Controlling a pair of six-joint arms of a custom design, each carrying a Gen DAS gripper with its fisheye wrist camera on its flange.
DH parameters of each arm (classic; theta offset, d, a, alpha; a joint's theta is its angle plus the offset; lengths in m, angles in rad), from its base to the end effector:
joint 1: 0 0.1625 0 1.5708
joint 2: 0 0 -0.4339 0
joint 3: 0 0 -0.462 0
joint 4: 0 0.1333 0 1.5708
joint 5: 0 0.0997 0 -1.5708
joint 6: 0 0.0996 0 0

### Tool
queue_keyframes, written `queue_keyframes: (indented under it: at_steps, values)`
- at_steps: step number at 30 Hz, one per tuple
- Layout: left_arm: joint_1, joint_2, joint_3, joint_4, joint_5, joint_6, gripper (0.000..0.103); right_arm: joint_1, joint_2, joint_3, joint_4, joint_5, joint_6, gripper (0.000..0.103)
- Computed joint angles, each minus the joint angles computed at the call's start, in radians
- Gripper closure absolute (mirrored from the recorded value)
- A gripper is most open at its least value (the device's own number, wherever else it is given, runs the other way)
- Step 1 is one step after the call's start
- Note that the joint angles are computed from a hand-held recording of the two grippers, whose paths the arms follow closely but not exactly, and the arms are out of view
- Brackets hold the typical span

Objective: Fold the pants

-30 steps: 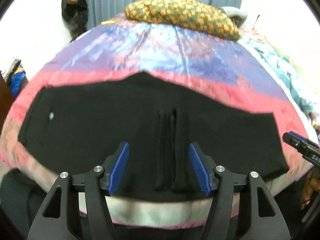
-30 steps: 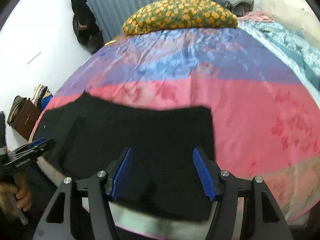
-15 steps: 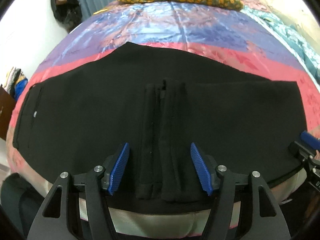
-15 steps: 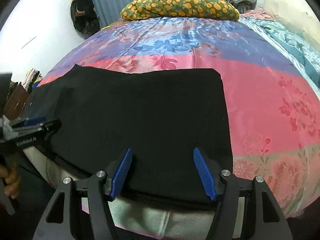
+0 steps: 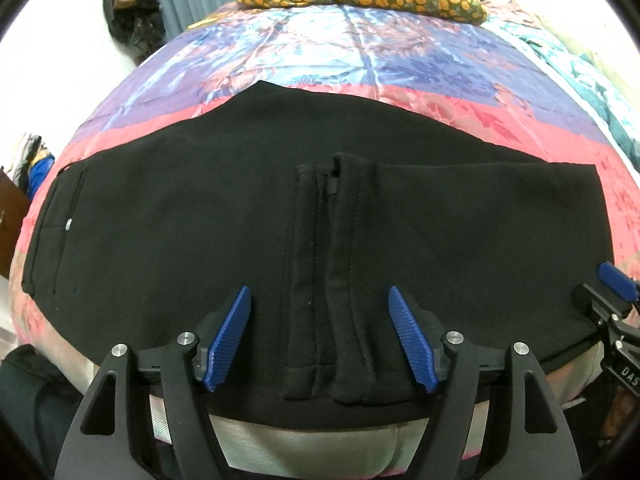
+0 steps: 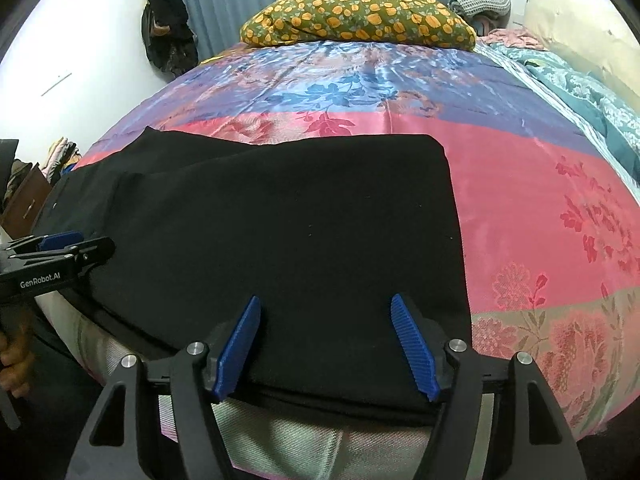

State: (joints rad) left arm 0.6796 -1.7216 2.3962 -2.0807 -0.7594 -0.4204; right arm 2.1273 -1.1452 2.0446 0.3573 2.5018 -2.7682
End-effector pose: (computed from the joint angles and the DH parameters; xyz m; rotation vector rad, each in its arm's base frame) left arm -0.1685 -0.4004 0.2189 0.6326 2.2784 -0.4644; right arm 0.2514 -0.3030 0.1086 0.0282 -2.3115 0.8452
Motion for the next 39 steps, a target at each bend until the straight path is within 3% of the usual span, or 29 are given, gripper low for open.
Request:
queue_keyframes:
  at_steps: [5, 13, 31, 34, 39]
  values:
    - [-0.002, -0.002, 0.009, -0.007, 0.013, 0.0, 0.022, 0.0, 0.005, -0.002, -0.001, 0.005, -0.002, 0.034]
    - [0.025, 0.0, 0.012, -0.025, 0.025, -0.014, 0.001, 0.011, 0.04, -0.024, 0.026, 0.044, 0.03, 0.033]
    - [0.025, -0.003, 0.033, -0.074, 0.04, 0.032, 0.001, 0.026, 0.131, -0.094, 0.172, 0.106, 0.137, 0.029]
    - [0.023, -0.005, 0.037, -0.078, 0.042, 0.034, 0.001, 0.03, 0.155, -0.109, 0.204, 0.126, 0.164, 0.026]
    - [0.021, -0.005, 0.04, -0.084, 0.044, 0.036, 0.001, 0.025, 0.17, -0.117, 0.242, 0.15, 0.212, 0.013]
